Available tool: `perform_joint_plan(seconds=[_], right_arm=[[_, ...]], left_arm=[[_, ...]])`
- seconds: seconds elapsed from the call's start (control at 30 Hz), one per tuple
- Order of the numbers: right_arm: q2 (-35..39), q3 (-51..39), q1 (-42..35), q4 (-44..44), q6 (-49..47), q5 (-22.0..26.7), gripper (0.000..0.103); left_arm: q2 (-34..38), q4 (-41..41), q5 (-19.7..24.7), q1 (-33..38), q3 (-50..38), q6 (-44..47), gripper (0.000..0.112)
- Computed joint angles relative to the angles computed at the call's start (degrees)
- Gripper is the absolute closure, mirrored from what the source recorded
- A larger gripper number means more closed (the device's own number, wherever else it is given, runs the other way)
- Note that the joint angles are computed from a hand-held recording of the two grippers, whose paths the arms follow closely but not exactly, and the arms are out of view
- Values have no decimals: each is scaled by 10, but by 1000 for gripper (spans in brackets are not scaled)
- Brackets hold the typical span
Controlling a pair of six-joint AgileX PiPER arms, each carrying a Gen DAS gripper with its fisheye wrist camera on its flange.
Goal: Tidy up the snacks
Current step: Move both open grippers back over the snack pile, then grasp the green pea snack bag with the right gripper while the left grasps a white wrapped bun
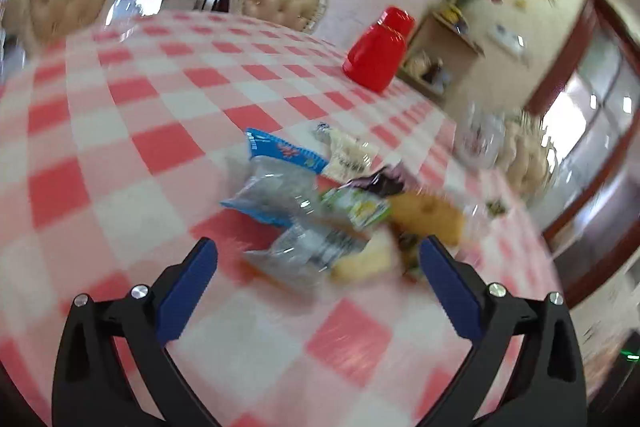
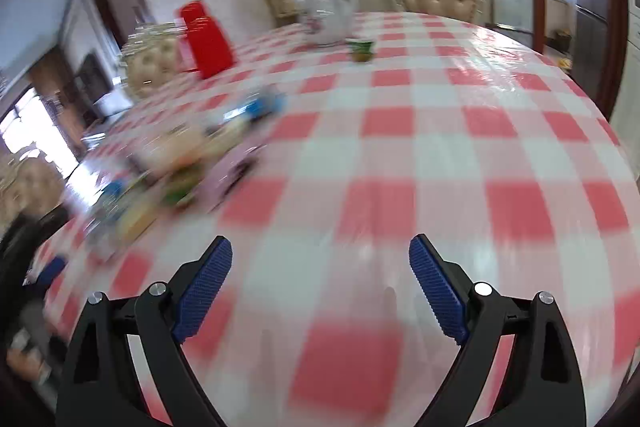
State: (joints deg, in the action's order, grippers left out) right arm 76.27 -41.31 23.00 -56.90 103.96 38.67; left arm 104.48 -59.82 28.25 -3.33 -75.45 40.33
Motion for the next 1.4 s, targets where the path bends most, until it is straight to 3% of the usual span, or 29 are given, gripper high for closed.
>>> perform_joint_plan(seconds=[0.07,0.17,0.27,0.4,0.57,0.83,0.87,0.97,1.13,1.23,1.3,1.4], right_arm=[[39,-31,-103,12,-69,-60,15],[116,-100,-210,39,-167,-118,15],[190,-181,-279,67,-248,-156,15],[289,-309,-338,178,-383,-179,15],[432,-539,-371,325,-540,-98,15],[634,-906,-389,406,-632,116,16],[634,-905,-386,396,-630,116,18],[570,-778,-380,376,-617,32,65],[397,-492,-361,372,-584,-110,66],[266,-320,-325,381,-573,-162,66],[189,-216,-291,317,-488,-212,66],[92,-113,-207,206,-316,-226,66]], left_arm=[[3,-41,-20,-10,-6,13,11],[1,-147,-52,-26,2,106,11],[2,-230,-42,-42,13,246,11],[5,-268,-57,-48,14,306,11],[-2,-287,-45,-42,26,328,11],[3,-261,-28,-40,21,309,11],[5,-251,-31,-41,18,298,11],[19,-192,-30,-37,-5,226,11],[19,-210,-42,-24,-9,220,11],[20,-206,-48,-18,-16,205,11],[20,-204,-53,-12,-22,195,11],[23,-183,-49,3,-38,159,11]])
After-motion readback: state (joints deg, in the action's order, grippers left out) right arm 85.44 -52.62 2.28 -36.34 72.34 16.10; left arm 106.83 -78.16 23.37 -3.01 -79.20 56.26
